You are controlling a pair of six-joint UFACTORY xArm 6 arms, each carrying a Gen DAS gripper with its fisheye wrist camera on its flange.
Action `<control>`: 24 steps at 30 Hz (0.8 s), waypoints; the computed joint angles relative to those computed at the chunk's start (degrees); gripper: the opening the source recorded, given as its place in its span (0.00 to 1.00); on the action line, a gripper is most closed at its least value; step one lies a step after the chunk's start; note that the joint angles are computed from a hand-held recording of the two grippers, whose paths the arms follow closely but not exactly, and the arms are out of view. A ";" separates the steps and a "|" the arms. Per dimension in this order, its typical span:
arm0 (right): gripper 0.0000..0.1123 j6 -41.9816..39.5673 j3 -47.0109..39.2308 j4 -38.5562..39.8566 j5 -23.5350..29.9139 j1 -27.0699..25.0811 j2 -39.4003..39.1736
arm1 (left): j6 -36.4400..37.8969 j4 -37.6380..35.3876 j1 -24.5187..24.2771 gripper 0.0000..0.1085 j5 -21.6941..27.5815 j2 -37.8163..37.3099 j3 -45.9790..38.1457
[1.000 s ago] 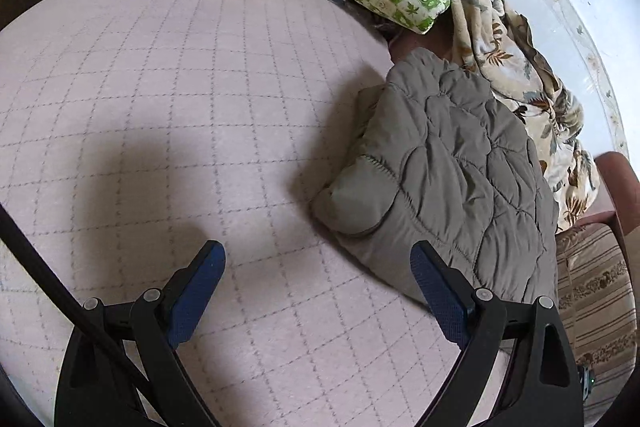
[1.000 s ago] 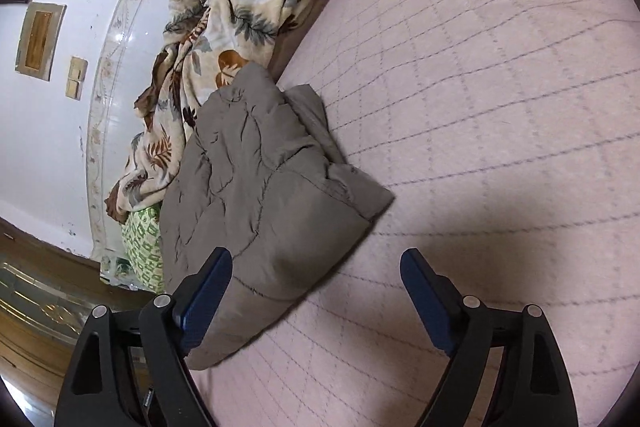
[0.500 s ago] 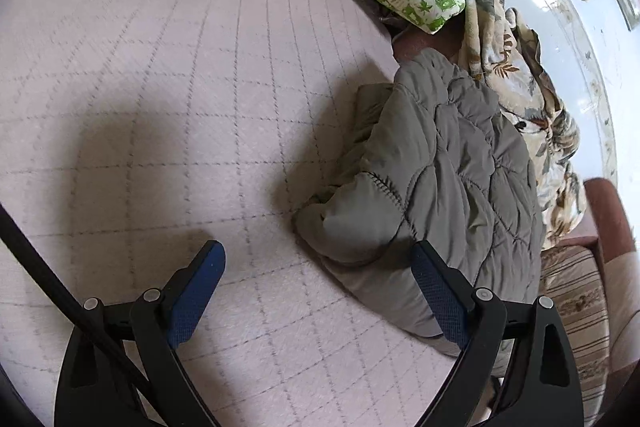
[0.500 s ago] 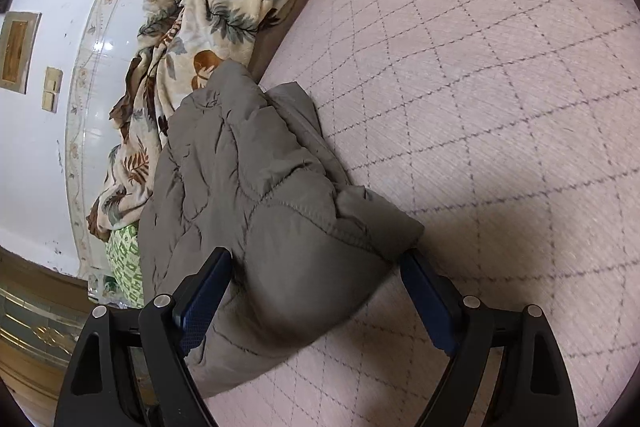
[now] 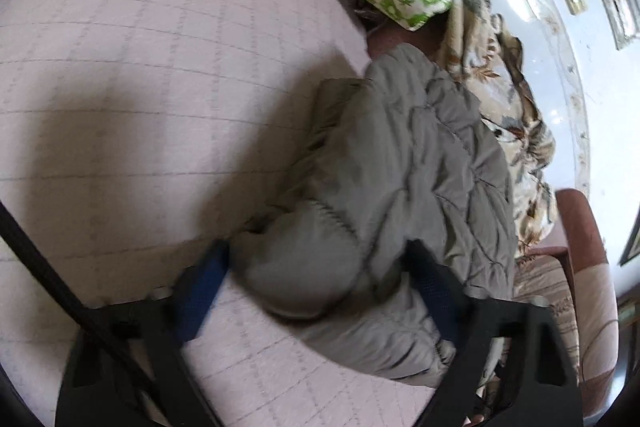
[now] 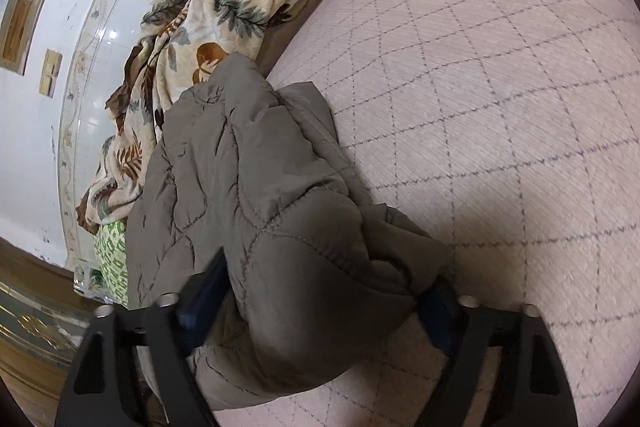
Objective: Fold large clothes
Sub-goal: 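Close both tools on the side edge of the bundle, then lift the gripped edge with both tools and fold it over the bundle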
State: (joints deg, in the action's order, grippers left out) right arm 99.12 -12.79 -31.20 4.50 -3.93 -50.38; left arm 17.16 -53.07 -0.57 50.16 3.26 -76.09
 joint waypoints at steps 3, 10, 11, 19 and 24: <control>0.51 -2.82 -0.50 0.86 0.60 0.37 -0.21 | 1.76 2.14 -1.29 0.56 -2.66 -0.83 0.30; 0.40 -7.27 -14.53 -12.84 28.13 12.74 3.59 | 2.70 13.77 -5.43 0.42 -10.94 -4.07 2.64; 0.39 -7.94 -16.00 -14.26 31.12 14.42 4.45 | 2.76 15.02 -5.74 0.42 -11.82 -4.28 2.95; 0.37 -16.17 -27.82 -23.64 55.30 27.91 14.53 | -1.48 34.42 -10.29 0.40 -24.36 -7.59 8.55; 0.36 -19.17 -31.92 -27.32 64.35 32.37 19.12 | -5.97 44.72 -11.24 0.40 -29.72 -9.07 11.28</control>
